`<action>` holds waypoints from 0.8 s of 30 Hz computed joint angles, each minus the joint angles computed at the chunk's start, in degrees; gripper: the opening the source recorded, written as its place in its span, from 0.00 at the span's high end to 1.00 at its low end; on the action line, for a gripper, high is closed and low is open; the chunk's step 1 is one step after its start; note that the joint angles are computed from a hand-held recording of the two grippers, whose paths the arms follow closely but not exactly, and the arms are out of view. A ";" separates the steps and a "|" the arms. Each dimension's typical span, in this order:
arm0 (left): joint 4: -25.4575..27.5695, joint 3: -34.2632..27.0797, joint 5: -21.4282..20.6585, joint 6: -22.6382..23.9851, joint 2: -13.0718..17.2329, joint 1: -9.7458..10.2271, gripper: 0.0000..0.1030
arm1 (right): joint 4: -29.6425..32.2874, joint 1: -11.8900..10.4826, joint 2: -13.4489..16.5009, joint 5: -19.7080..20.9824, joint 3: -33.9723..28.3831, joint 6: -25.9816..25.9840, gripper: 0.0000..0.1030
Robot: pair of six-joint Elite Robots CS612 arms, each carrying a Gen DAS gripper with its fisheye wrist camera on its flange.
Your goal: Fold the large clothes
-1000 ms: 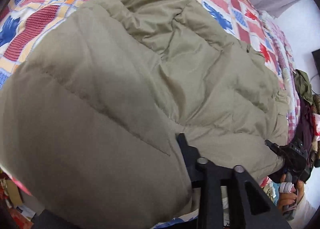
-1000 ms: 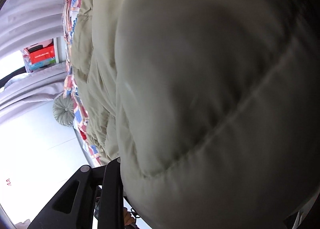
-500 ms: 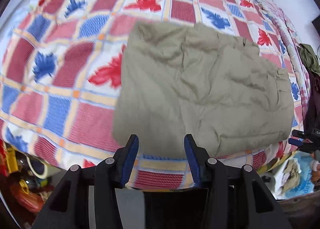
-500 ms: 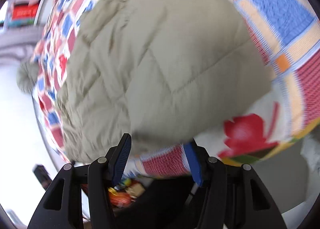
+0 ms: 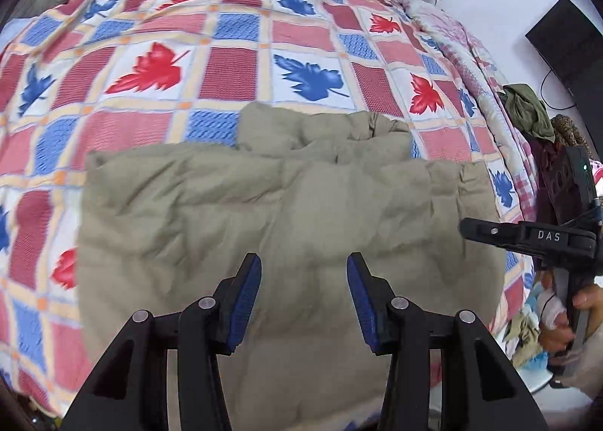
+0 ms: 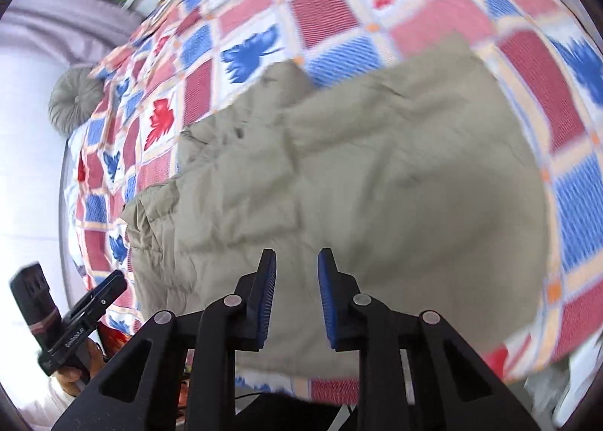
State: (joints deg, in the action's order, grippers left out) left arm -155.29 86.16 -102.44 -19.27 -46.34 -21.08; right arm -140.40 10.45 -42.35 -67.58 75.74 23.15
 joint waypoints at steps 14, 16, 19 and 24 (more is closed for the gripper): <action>1.16 -7.59 2.54 1.61 9.65 0.16 0.52 | -0.76 1.92 11.91 2.17 -10.87 -0.54 0.87; 0.23 -7.47 4.46 0.58 9.21 0.99 0.52 | -0.16 1.72 11.10 0.21 -10.61 -2.20 0.87; 0.22 -8.27 8.56 -1.45 9.29 2.45 0.52 | -2.06 0.98 9.40 -5.73 -9.05 -2.07 0.87; 1.48 -9.80 14.10 -5.12 10.16 3.96 0.52 | -3.31 -1.19 7.36 -15.39 -6.51 1.95 0.87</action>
